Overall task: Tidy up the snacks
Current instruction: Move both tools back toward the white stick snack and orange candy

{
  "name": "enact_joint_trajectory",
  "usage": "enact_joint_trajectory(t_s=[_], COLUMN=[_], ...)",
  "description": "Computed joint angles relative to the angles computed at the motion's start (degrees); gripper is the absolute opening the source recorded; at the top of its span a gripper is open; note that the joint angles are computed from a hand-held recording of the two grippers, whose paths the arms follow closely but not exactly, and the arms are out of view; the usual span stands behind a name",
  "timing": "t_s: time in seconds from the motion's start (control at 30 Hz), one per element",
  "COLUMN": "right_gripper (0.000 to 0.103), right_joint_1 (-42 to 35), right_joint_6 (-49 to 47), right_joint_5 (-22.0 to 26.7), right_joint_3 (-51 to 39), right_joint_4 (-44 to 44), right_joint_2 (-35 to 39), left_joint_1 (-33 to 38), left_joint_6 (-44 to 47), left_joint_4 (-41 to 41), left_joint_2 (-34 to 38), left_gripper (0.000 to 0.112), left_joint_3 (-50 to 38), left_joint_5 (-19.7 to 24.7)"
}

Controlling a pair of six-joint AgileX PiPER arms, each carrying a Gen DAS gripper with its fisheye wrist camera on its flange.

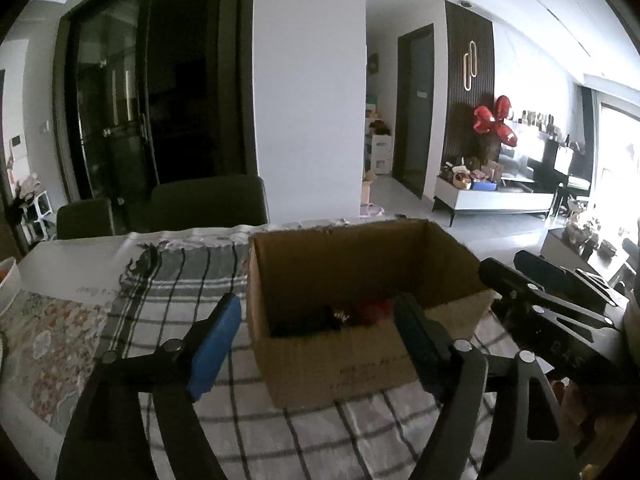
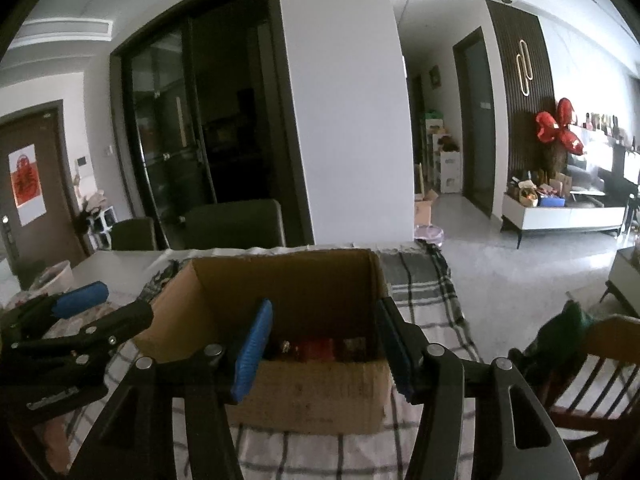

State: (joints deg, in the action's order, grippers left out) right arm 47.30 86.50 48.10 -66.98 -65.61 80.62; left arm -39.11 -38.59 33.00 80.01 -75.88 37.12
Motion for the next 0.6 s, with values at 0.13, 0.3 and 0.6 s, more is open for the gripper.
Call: enact_joint_trajectory(t_s=[0.13,0.3,0.6], right_gripper=[0.055,0.055,0.055], right_joint_1=[3.9,8.8,15.8], right_joint_6=[3.2,6.0,8.9], right_joint_5=[2.6,7.0,12.4], right_joint_3=[2.8,4.9,9.4], right_joint_4=[-1.0,-2.4,-1.6], right_joint_2=[-2.2,-3.3,-4.7], left_joint_1=[-3.8,-7.9,-16.2], left_joint_6=[-7.1,-14.0,-25.2], left_joint_4=[7.5,14.8,23.7], left_joint_2=[-3.8,-7.6,-12.0], left_gripper=[0.081,0.081,0.081], left_joint_3=[4.1,8.3,16.0], left_joint_5=[2.4,5.6,11.6])
